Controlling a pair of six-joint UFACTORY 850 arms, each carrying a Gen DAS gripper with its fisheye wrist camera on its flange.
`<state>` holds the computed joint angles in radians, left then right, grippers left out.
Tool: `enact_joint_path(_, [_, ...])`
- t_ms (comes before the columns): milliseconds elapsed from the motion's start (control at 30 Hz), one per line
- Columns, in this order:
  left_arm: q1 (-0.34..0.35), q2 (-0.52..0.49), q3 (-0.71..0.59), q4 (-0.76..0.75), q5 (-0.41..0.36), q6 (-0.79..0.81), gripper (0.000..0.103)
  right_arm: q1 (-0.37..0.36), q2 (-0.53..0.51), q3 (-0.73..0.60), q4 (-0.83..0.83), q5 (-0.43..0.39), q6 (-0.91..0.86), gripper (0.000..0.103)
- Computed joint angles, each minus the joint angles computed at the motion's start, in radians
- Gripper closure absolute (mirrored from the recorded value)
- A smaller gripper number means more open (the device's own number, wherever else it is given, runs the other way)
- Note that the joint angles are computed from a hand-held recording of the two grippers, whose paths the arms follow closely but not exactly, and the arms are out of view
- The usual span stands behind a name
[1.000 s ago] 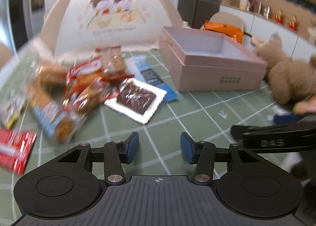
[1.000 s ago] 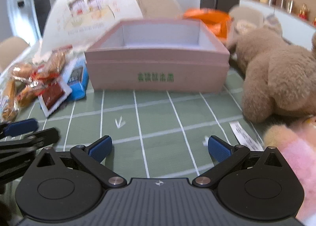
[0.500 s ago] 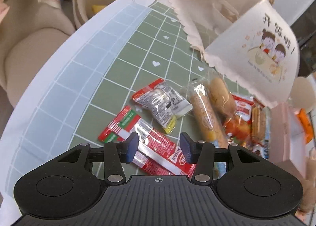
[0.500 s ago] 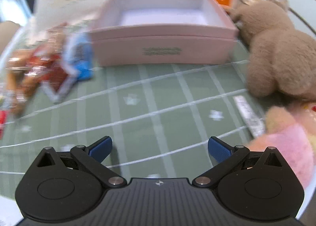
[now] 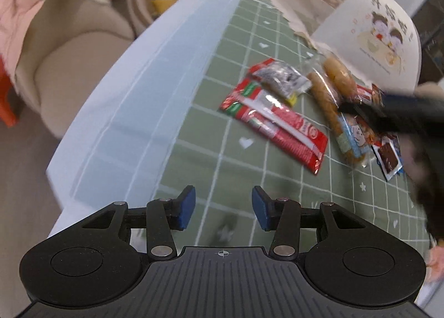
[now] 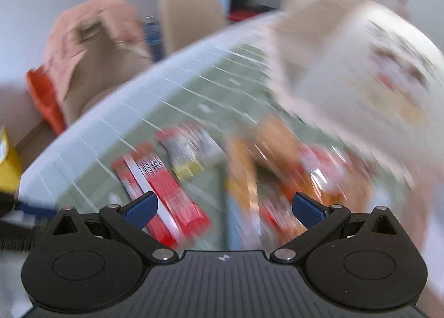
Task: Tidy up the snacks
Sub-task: 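Grasp red sausage sticks with left tool while right tool grasps clear-wrapped snack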
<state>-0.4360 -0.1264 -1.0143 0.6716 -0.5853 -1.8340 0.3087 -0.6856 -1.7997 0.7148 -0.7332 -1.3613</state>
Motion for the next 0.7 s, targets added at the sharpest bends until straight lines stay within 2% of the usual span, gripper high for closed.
enact_joint_path(67, [-0.007, 0.022, 0.026, 0.004, -0.013, -0.054, 0.053, 0.057, -0.066, -0.099, -0.062, -0.030, 0.038, 0.014])
enact_joint_path(167, [-0.016, 0.045, 0.049, 0.015, -0.032, -0.106, 0.053, 0.113, -0.127, -0.177, -0.113, -0.016, 0.136, 0.015])
enact_joint_path(267, [-0.021, 0.052, 0.052, 0.032, -0.062, -0.127, 0.053, 0.158, -0.229, -0.310, -0.220, 0.012, 0.351, 0.015])
enact_joint_path(333, [-0.019, 0.051, 0.046, 0.027, -0.076, -0.119, 0.053, 0.161, -0.273, -0.369, -0.286, -0.013, 0.457, 0.027])
enact_joint_path(367, [-0.018, 0.050, 0.043, 0.028, -0.077, -0.119, 0.053, 0.159, -0.297, -0.408, -0.318, -0.066, 0.497, 0.049])
enact_joint_path(400, [-0.017, 0.050, 0.041, 0.030, -0.074, -0.121, 0.053, 0.150, -0.294, -0.404, -0.317, -0.110, 0.494, 0.057])
enact_joint_path(567, [-0.009, 0.019, 0.006, 0.030, -0.046, -0.092, 0.053, 0.084, -0.141, -0.158, -0.248, -0.118, 0.336, 0.057])
enact_joint_path(700, [0.000, -0.014, -0.026, -0.002, -0.016, -0.033, 0.053, 0.014, -0.079, -0.062, -0.215, -0.165, 0.316, 0.057])
